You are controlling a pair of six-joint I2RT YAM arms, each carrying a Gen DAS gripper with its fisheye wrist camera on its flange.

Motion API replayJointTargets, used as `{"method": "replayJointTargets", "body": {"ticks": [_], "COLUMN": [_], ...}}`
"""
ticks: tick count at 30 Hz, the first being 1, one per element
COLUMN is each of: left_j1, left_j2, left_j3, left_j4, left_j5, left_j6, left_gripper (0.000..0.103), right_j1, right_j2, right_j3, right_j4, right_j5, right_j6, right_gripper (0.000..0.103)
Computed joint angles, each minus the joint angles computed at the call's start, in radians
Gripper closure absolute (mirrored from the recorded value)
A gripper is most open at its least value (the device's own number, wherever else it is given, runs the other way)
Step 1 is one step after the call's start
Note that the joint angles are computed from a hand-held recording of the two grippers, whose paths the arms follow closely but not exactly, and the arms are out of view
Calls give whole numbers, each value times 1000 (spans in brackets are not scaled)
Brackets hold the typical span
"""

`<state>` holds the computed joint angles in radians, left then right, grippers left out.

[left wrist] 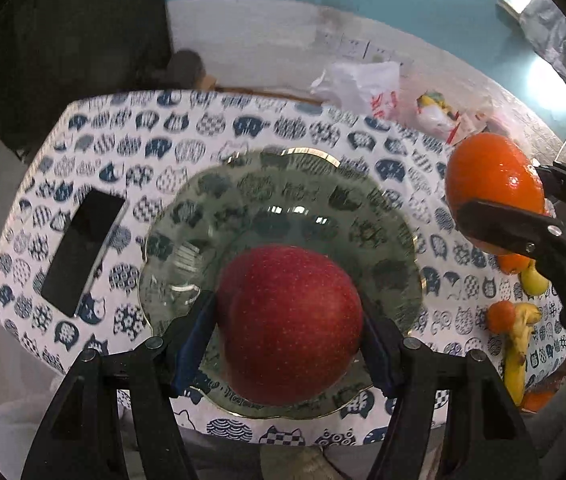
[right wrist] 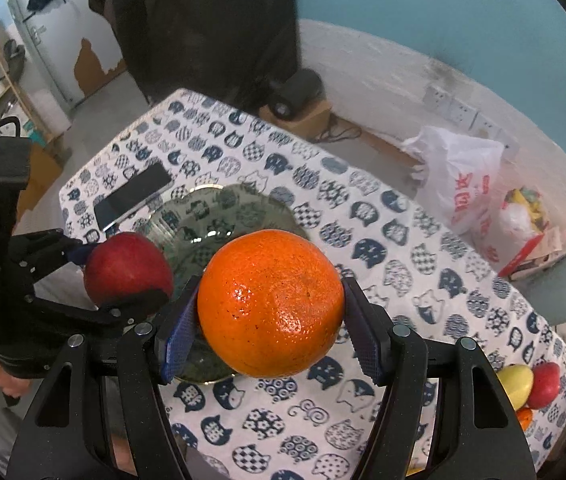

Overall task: Organize fruits
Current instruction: 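Lower the apple into the green bowl and open the left gripper while the right releases the orange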

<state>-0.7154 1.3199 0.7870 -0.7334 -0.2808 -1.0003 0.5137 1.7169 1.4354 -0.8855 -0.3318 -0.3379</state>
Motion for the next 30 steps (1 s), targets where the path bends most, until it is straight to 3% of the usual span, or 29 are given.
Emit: {"method": "replayJointTargets", "body": {"ticks": [19,26,30], "left_j1": [92,50,39], "left_j2": [113,123,106], "left_j3": [-170,-113,-99], "left_j4": [173,103,65], "left_j5": [135,99,76], "left_j6": [23,15,4], "left_gripper": [34,33,27], "right_j1": [104,105,106], "right_j2": [200,211,209], "right_j3": [-49,-53,-54], "right_j4": [50,51,53], "right_j5": [75,76,74], "right_j6": [16,7,3], "right_gripper": [35,35,35]}}
